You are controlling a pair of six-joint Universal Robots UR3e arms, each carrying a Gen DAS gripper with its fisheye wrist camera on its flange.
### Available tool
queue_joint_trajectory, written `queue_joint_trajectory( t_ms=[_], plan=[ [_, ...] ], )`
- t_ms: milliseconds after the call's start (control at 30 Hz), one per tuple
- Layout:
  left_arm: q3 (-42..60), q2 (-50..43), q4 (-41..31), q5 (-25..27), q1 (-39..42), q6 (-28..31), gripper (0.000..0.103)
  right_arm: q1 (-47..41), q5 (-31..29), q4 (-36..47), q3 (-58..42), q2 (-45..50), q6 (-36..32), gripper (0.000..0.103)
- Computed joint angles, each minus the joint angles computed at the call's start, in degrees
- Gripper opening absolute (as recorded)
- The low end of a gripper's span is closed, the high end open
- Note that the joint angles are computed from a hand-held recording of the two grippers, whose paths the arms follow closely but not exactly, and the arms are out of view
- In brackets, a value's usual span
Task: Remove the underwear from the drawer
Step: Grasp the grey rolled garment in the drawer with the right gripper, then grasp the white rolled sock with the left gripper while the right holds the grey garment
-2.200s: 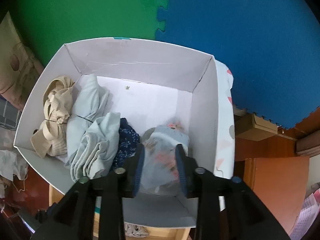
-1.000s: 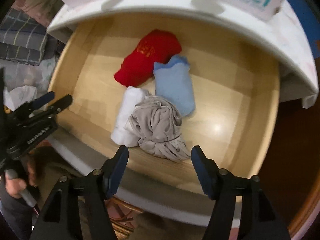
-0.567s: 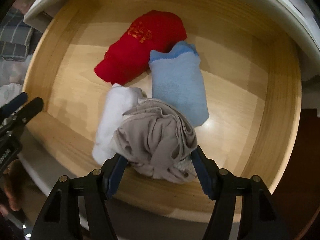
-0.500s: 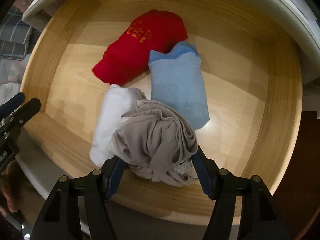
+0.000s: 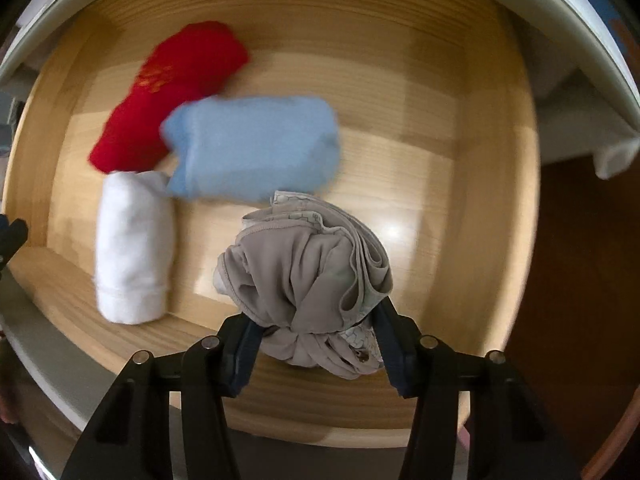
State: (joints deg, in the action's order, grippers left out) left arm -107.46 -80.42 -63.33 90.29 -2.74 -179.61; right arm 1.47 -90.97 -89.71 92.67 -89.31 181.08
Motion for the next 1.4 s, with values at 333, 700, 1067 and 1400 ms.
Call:
queue_joint_trajectory(
  t_ms=[333, 700, 1067, 1400],
  plan=[
    [1.0, -1.1, -0.8, 1.9, -0.9, -0.4, 0.062, -5.6, -0.3, -2.2, 6.4, -5.3, -4.1, 0.048],
    [2.5, -2.0, -2.2, 4.4, -2.9, -1.7, 0.062, -4.6, -0.8, -4.8, 10.5, -7.8, -3.4, 0.048],
    [9.1, -3.8, -9.7, -3.7, -6.2, -6.3, 0.062, -1.4, -0.9, -4.2, 7.5, -5.5, -0.2, 0.048],
    [23.9, -17.8, -13.4, -4.6, -16.7, -13.5, 0.062, -2.8, -0.8, -3.6, 6.2, -4.9, -1.8, 0.048]
  ],
)
